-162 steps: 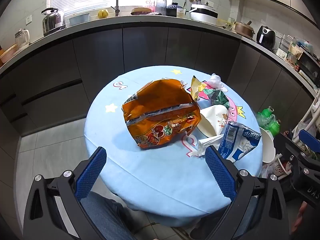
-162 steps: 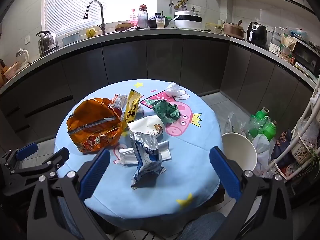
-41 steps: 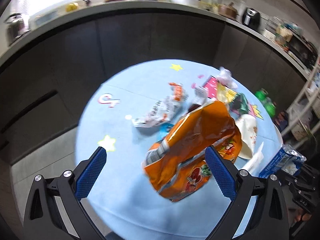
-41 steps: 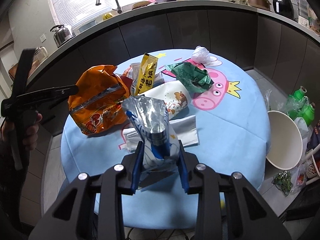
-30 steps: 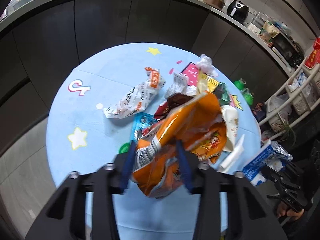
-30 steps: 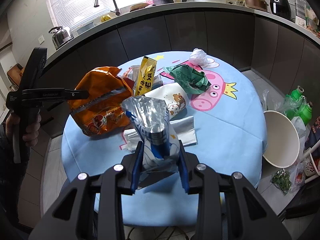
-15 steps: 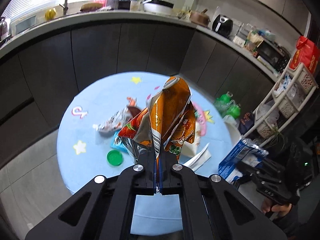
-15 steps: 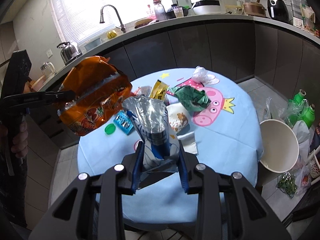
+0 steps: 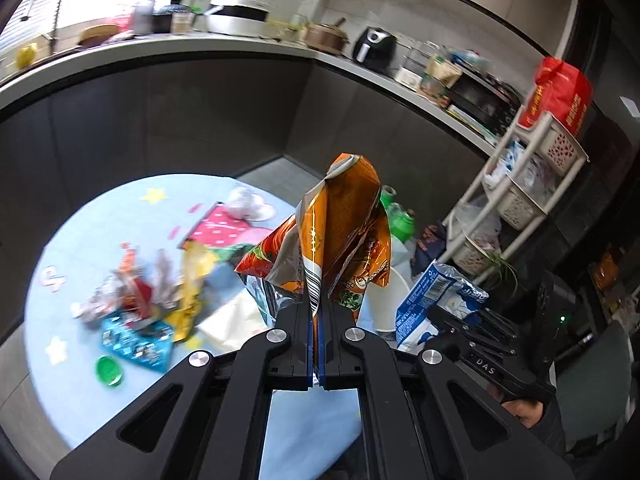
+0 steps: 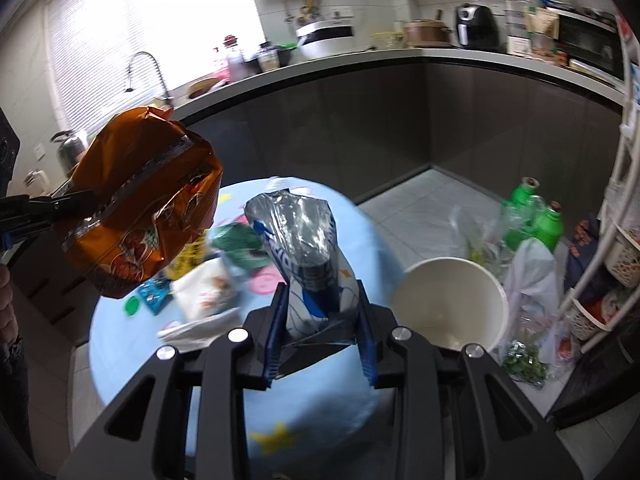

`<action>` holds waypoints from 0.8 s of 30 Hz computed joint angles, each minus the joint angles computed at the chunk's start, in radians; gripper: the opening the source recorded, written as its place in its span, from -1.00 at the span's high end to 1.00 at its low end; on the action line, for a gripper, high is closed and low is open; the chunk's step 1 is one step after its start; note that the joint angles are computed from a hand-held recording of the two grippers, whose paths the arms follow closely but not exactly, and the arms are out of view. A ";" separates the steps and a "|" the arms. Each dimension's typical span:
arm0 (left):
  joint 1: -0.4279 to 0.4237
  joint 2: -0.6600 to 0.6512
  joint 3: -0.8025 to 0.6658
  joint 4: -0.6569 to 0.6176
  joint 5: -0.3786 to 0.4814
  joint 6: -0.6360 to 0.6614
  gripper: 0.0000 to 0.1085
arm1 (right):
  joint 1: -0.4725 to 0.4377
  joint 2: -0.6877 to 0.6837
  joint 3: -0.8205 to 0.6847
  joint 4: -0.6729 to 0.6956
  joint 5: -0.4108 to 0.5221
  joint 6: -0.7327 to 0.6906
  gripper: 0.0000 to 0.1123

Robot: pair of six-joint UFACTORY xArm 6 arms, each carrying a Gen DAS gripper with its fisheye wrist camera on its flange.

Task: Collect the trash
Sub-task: 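Carry both items over the white bin and open both tools to drop them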

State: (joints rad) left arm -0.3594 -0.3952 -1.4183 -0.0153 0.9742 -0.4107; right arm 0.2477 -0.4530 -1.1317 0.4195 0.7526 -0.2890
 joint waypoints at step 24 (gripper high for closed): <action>-0.150 0.804 -0.624 -0.026 0.014 0.054 0.98 | -0.257 0.293 -0.057 0.073 -0.088 -0.115 0.42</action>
